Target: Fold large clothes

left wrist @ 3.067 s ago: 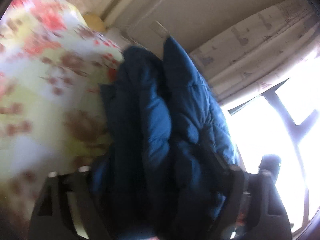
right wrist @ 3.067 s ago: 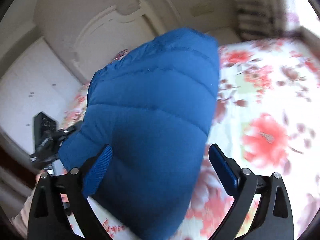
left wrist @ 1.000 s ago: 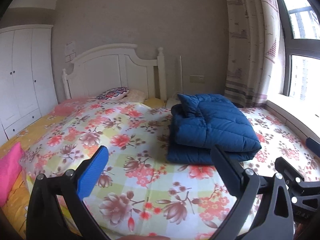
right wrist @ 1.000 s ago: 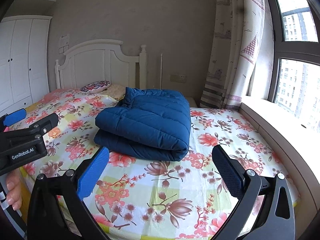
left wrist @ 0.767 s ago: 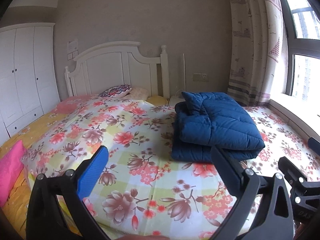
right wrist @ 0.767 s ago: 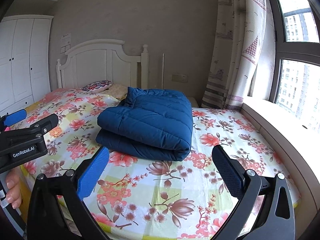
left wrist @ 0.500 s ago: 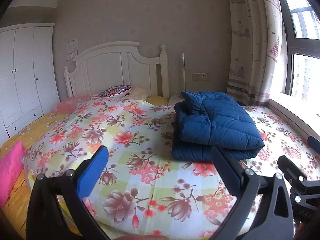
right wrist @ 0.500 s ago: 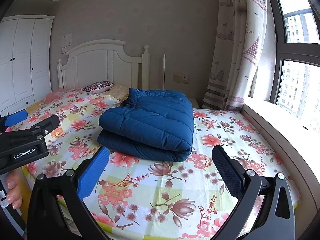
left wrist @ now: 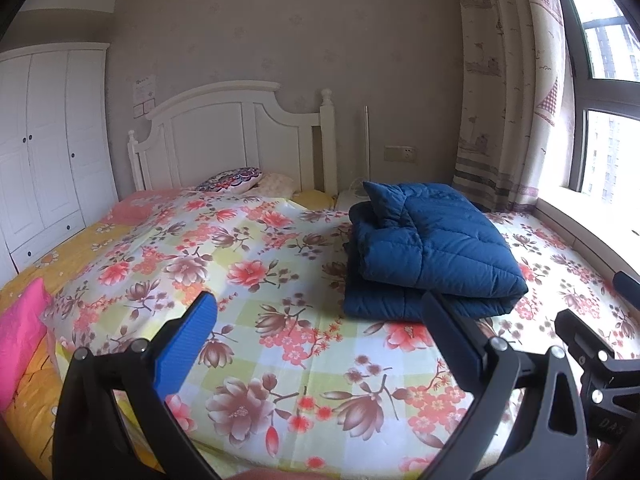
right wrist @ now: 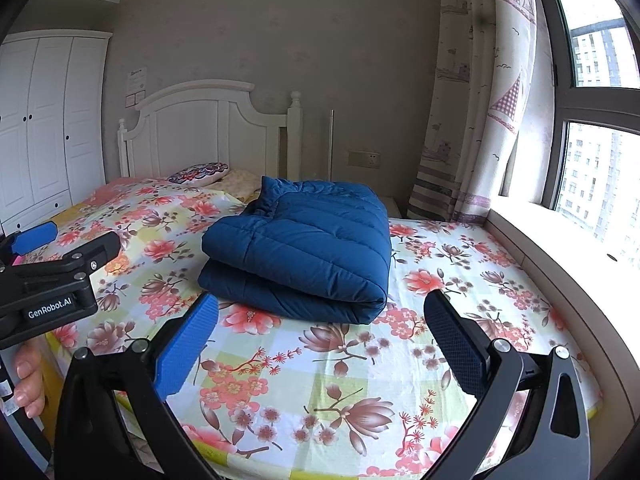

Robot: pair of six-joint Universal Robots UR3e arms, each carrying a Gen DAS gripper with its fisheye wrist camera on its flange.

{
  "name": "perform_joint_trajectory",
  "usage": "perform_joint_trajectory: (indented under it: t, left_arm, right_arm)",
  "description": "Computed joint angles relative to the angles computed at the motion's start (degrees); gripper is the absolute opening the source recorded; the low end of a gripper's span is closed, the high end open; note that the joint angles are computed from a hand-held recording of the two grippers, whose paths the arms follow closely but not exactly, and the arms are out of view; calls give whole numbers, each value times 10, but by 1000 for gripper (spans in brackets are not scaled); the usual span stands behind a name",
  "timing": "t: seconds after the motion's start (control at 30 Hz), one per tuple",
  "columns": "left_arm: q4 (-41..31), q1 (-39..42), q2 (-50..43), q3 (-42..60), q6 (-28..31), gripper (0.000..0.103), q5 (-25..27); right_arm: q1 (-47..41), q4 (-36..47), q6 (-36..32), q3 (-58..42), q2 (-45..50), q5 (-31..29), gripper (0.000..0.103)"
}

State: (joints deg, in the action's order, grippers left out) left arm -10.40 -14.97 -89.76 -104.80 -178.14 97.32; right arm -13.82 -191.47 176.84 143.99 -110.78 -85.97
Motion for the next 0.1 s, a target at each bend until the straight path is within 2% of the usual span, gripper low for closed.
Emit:
perform_joint_trajectory:
  t: [0.1]
  left_arm:
    - [0, 0, 1, 0, 0, 101, -1]
  right_arm:
    - [0, 1, 0, 1, -1, 1, 99]
